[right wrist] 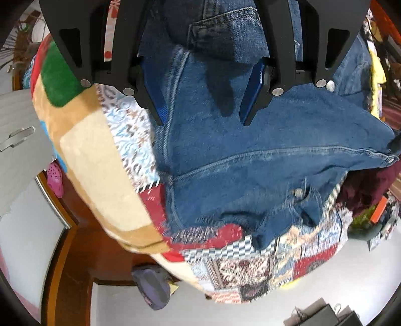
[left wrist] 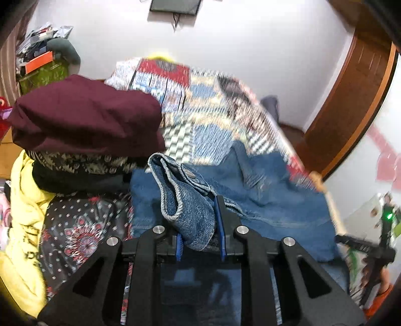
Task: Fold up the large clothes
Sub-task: 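Grasp the jacket side edge with the left tool while the right tool grasps the other edge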
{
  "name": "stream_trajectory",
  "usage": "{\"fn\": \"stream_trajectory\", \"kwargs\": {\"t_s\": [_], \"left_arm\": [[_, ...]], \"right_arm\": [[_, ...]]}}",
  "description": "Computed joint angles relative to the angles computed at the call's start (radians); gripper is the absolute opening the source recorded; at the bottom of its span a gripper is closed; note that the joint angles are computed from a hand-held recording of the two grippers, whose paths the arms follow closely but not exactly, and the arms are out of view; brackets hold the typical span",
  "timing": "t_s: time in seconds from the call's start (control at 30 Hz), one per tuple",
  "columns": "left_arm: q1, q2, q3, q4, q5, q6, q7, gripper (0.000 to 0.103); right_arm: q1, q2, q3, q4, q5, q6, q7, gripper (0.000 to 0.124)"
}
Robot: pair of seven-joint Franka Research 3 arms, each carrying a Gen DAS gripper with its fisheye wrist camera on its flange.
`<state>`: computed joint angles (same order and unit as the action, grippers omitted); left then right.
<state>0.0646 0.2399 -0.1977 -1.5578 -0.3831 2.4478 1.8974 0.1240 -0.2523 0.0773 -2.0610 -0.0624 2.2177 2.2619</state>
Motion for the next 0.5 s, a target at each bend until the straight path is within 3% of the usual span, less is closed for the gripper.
{"fn": "stream_trajectory", "kwargs": {"t_s": [0.07,0.2,0.37,0.5], "left_arm": [[-0.021,0.015,0.023,-0.002,0.101,-0.039,-0.046,0.024],[-0.013,0.019,0.032,-0.035,0.151,-0.090,-0.078,0.031],[-0.016,0.000,0.048,-0.088,0.229,-0.070,-0.125,0.058],[0.007,-0.019,0.041,-0.105,0.195,-0.084,-0.091,0.065]], "right_arm": [[0.006,0.018,0.001,0.008,0.007,-0.024,-0.012,0.056],[0.009,0.024,0.022,0.010,-0.071,-0.059,0.010,0.066],[0.017,0.017,0.014,0.003,-0.082,-0.067,0.018,0.070],[0.018,0.011,0.007,0.004,-0.063,-0.079,0.005,0.070]]}}
